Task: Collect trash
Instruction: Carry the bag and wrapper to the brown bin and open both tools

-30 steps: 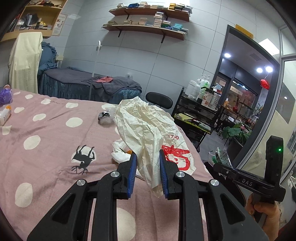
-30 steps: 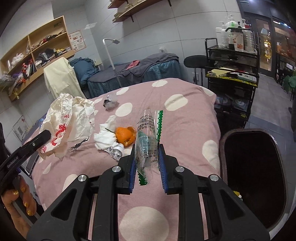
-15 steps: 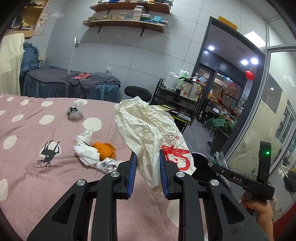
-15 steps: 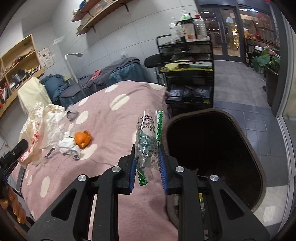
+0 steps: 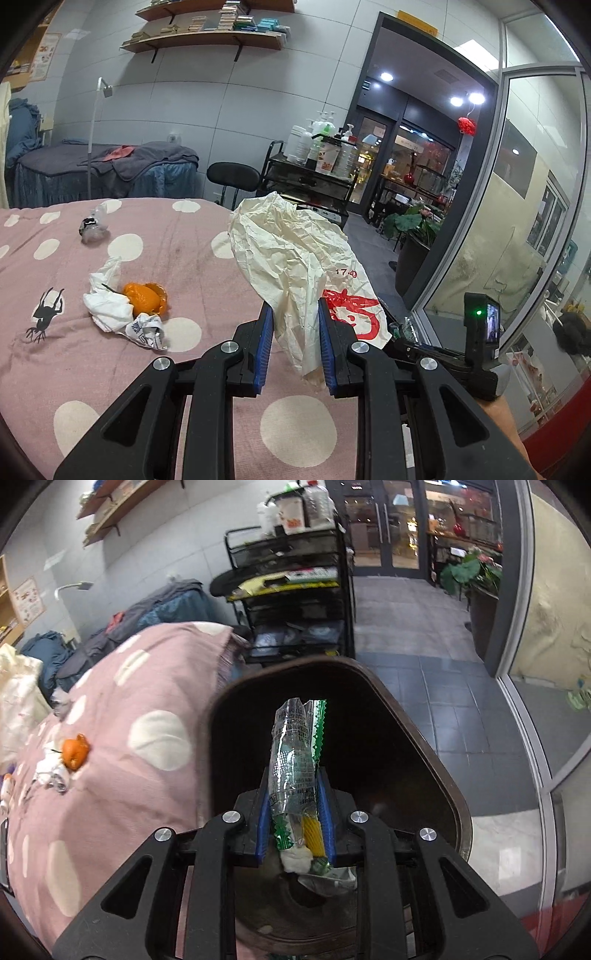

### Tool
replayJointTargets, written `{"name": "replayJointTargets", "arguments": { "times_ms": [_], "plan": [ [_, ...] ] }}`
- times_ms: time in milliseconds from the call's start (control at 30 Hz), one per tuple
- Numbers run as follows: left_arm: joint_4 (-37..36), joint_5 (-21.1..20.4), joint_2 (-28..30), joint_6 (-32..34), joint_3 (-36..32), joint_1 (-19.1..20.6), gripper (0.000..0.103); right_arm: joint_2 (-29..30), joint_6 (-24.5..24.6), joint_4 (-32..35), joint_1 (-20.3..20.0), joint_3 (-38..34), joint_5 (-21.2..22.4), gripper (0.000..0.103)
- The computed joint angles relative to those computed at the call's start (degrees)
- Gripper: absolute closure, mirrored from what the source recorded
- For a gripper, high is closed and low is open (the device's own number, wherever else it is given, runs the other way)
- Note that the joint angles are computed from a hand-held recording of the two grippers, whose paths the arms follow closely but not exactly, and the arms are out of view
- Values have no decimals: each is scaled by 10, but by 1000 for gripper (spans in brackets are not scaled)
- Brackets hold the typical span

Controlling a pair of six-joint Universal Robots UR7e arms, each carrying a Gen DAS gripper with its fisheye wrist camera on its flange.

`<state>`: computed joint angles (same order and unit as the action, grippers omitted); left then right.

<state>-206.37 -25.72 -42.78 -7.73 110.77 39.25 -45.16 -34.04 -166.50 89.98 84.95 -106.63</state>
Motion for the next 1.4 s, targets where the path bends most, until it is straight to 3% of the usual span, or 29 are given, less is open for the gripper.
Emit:
{"name": "replayJointTargets", "arguments": {
  "times_ms": [100,167,367,900,1400],
  "plan": [
    [18,-18,5,-2,-12,5,80,9,11,23,-11,-12,-7,69],
    [32,-30,9,-3,-22,10,80,11,22,23,-17,-13,-7,44],
    [72,-55,22,1,-48,18,80,7,21,8,-23,-6,1,32],
    [192,-122,65,12,-125,48,80,-35,23,-87,-29,31,-2,29],
    [304,-157,113,19,-206,70,80,-45,51,-99,-38,14,-16,29]
  ]
}}
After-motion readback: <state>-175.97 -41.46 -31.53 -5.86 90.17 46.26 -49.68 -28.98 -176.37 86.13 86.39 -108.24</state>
